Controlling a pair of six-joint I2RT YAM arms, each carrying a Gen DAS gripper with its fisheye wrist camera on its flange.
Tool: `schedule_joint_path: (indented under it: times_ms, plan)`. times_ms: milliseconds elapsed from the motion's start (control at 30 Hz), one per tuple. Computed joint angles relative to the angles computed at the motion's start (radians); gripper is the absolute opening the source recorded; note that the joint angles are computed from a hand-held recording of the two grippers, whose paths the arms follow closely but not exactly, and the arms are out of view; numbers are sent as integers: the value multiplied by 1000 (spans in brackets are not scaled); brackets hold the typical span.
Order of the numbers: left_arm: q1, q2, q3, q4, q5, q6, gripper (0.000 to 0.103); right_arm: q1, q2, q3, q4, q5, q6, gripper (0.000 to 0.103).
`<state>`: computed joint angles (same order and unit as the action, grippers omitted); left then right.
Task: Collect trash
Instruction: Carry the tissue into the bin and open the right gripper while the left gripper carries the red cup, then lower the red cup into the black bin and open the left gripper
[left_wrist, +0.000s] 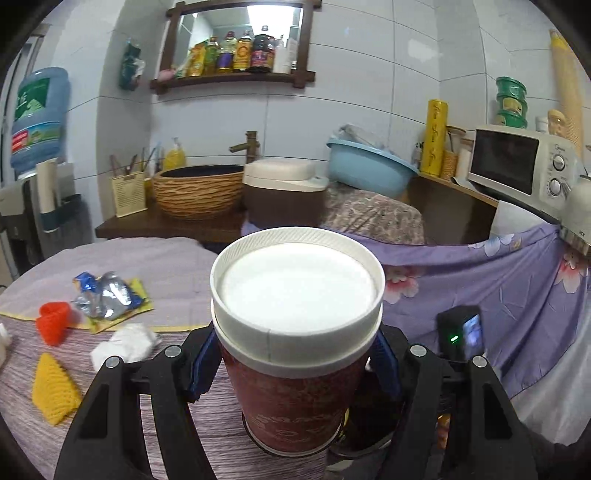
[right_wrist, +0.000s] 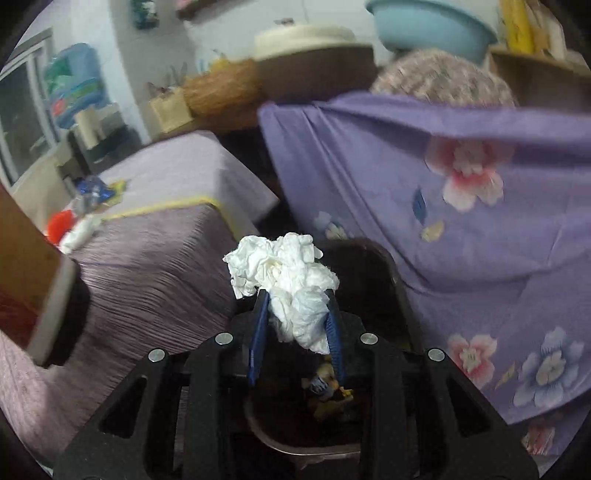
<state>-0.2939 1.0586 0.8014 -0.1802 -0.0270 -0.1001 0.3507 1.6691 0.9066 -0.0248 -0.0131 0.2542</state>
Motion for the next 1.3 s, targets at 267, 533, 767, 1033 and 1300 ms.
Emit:
schedule_joint_path:
  times_ms: [267, 533, 767, 1033, 1300]
  plan:
    - [-83, 124, 31, 62, -15, -36, 68, -69, 196, 7, 65, -33, 29, 51]
    - [-151, 211, 66, 102, -66, -28, 68, -111, 138, -61, 109, -6, 36, 61]
    - [-229, 305, 144, 125, -81, -20, 68, -168, 33, -120, 111, 6, 14, 64]
    - [-278, 510, 202, 221, -105, -52, 68, -218, -22, -132, 120, 40, 10, 64]
    - [-286, 736, 260, 284, -99, -113, 69, -253, 71, -119, 191, 94, 26, 64]
